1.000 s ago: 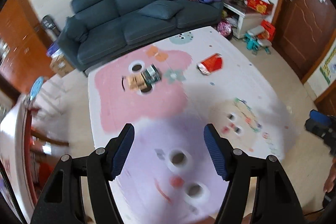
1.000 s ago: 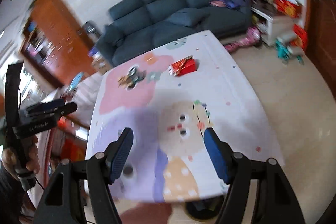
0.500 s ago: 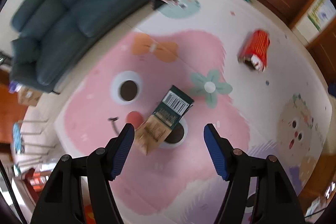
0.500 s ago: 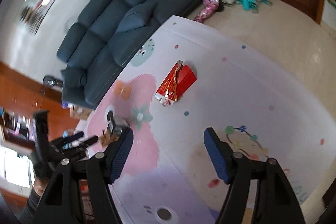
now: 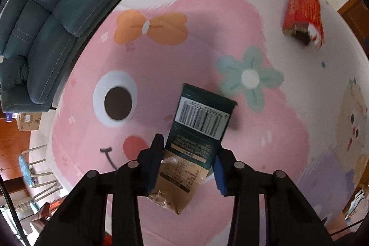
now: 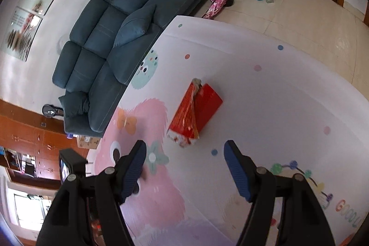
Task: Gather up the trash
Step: 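Grasp the brown-green carton with left tool while right tool grasps the red packet, then carry carton and red packet over the black bin and open both tools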
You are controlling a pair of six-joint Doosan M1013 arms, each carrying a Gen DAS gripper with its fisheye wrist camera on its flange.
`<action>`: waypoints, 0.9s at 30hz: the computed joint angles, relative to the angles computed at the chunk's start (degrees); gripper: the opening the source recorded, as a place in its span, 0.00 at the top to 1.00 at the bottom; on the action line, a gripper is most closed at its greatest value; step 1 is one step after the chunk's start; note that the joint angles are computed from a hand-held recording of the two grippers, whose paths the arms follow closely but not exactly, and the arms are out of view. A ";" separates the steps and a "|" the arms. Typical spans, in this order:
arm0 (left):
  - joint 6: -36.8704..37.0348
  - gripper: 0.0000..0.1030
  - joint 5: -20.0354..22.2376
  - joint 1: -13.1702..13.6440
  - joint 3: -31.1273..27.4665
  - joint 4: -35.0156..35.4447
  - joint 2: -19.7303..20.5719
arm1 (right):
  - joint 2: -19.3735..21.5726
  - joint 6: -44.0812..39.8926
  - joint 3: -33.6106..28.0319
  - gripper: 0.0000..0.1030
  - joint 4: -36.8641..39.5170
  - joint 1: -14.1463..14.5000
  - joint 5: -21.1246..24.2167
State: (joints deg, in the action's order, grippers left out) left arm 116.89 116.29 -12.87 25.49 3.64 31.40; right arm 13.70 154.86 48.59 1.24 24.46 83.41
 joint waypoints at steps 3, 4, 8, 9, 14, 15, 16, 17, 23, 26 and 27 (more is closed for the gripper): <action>-5.26 0.67 0.24 0.26 -2.68 -3.63 1.37 | 2.31 0.52 -2.12 0.32 -0.16 -0.53 2.05; -7.76 0.67 0.17 0.29 -3.98 -4.52 2.01 | 3.09 0.88 -2.70 0.32 -0.24 -0.71 2.74; -16.82 0.67 -0.64 0.51 -6.38 -7.47 3.38 | 5.89 3.08 -4.34 0.32 -1.39 -1.15 6.09; -18.37 0.67 -0.96 0.51 -6.71 -7.67 3.59 | 6.33 3.44 -4.59 0.32 -1.45 -1.20 6.77; -24.43 0.68 -4.09 0.59 -3.74 -9.11 2.18 | 9.64 3.38 -7.36 0.30 -0.96 -1.20 11.38; -24.92 0.68 -4.44 0.79 -3.34 -9.34 1.99 | 10.55 2.19 -8.80 0.30 -2.81 -0.63 12.59; -25.49 0.68 -4.79 0.91 -3.00 -9.62 1.86 | 11.50 0.36 -10.29 0.31 -3.99 -0.24 13.98; -25.81 0.68 -4.12 1.21 -4.34 -10.03 2.55 | 12.07 -0.92 -11.16 0.34 -4.18 -0.11 14.97; -26.57 0.68 -2.70 1.48 -5.68 -10.67 3.16 | 12.00 -6.26 -11.34 0.55 -6.01 0.83 16.49; -27.48 0.68 -2.07 1.40 -5.37 -11.64 2.91 | 9.90 -8.21 -8.36 0.57 -4.54 0.90 14.64; -27.66 0.68 -2.14 1.27 -5.00 -11.80 2.66 | 9.11 -8.53 -7.34 0.57 -4.07 0.91 14.02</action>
